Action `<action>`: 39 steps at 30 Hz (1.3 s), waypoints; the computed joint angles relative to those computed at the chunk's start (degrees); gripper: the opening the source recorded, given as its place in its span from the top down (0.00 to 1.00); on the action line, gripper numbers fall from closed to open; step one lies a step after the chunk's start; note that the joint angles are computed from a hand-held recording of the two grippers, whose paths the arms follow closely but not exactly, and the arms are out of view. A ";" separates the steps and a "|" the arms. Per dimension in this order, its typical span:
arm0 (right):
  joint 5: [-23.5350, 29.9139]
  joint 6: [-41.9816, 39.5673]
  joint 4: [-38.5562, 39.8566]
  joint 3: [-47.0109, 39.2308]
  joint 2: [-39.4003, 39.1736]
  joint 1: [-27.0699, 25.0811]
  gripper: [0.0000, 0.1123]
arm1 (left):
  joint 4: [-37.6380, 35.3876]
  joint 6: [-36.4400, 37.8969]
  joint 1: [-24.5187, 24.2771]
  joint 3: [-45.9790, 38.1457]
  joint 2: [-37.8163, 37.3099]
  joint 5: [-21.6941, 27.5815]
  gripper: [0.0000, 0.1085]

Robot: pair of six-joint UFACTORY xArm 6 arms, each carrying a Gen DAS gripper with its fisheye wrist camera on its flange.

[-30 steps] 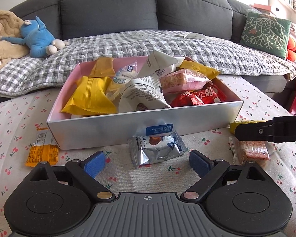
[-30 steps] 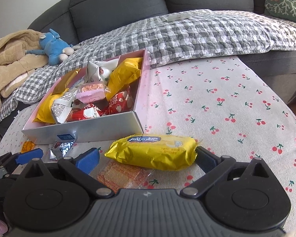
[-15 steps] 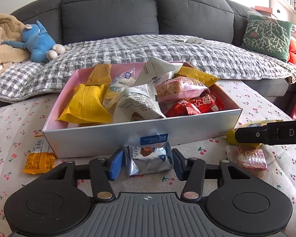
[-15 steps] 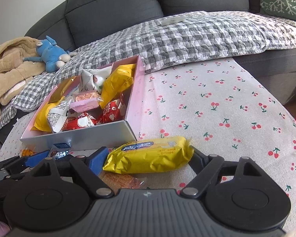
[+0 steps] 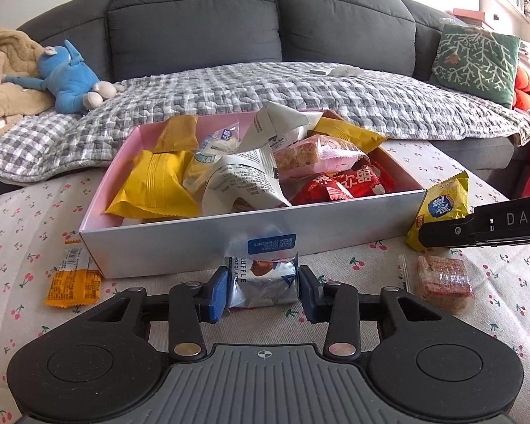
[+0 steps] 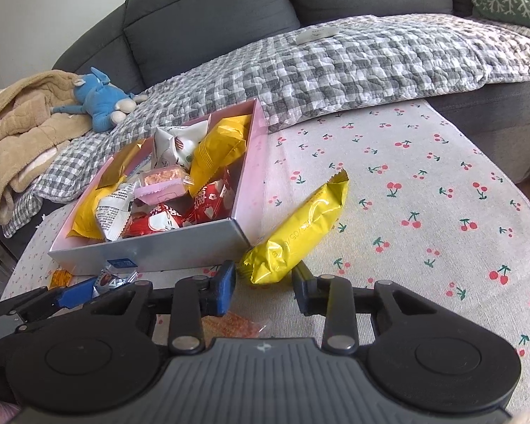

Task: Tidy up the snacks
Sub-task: 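Grasp the silver wrapper with the left tool while the right tool grasps the yellow pack, then carry both held snacks into the pink box and open both tools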

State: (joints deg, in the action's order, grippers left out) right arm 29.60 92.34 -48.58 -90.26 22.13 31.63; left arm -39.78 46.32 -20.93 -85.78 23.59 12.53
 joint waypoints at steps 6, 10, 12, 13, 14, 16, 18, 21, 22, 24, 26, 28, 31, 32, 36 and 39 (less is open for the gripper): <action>-3.31 6.98 -1.34 2.63 -1.82 -1.28 0.51 | 0.16 -0.06 0.03 -0.02 -0.01 0.05 0.64; -3.28 11.95 -3.30 3.69 -2.70 -1.89 0.56 | 0.09 0.23 0.03 0.02 0.01 -0.10 0.64; -2.69 12.83 -3.22 3.82 -2.78 -1.91 0.65 | 0.11 0.34 0.00 0.09 0.00 -0.23 0.64; -2.17 12.25 -2.38 3.84 -2.75 -1.87 0.71 | 0.11 0.45 -0.06 0.18 -0.02 -0.38 0.64; -1.98 11.52 -1.64 3.85 -2.67 -1.85 0.72 | 0.15 0.51 -0.12 0.27 -0.05 -0.51 0.65; -2.44 12.32 -2.71 4.26 -2.89 -1.81 0.77 | 0.00 0.85 -0.16 0.35 -0.10 -0.56 0.65; -2.25 11.67 -3.26 3.99 -2.94 -1.58 0.80 | -0.02 1.33 -0.13 0.40 -0.21 -0.35 0.65; -1.10 10.26 -4.12 3.11 -2.99 -1.16 0.83 | 0.82 0.53 0.14 0.45 -0.53 0.49 0.66; -1.04 10.08 -4.47 3.04 -3.12 -1.16 0.83 | 1.28 -0.05 0.23 0.45 -0.62 0.75 0.66; -0.77 10.45 -4.87 2.98 -3.31 -1.00 0.83 | 2.14 -1.14 0.38 0.57 -0.84 1.14 0.66; -0.12 10.73 -5.21 2.93 -3.54 -0.89 0.84 | 2.37 -1.34 0.46 0.94 -1.26 1.39 0.67; 0.38 11.44 -5.66 3.01 -3.82 -0.78 0.84 | 2.18 -1.10 0.56 1.48 -1.81 1.52 0.67; 0.90 12.99 -6.91 3.16 -4.35 -0.70 0.84 | 1.76 -0.98 0.65 2.41 -2.85 1.54 0.67; 1.01 13.60 -7.41 3.12 -4.49 -0.67 0.84 | 1.62 -0.95 0.70 2.53 -3.11 1.54 0.67; 1.21 16.44 -10.17 3.20 -5.26 -0.61 0.84 | 1.15 -2.10 0.94 3.15 -4.41 1.26 0.67; 0.79 18.64 -12.33 3.00 -5.69 -0.61 0.84 | -1.08 -0.83 1.01 3.26 -5.46 0.90 0.67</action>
State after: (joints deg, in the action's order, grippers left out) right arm 30.39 110.98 -60.91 -87.25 16.44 31.02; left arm -40.86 45.49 -19.92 -82.52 18.13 13.43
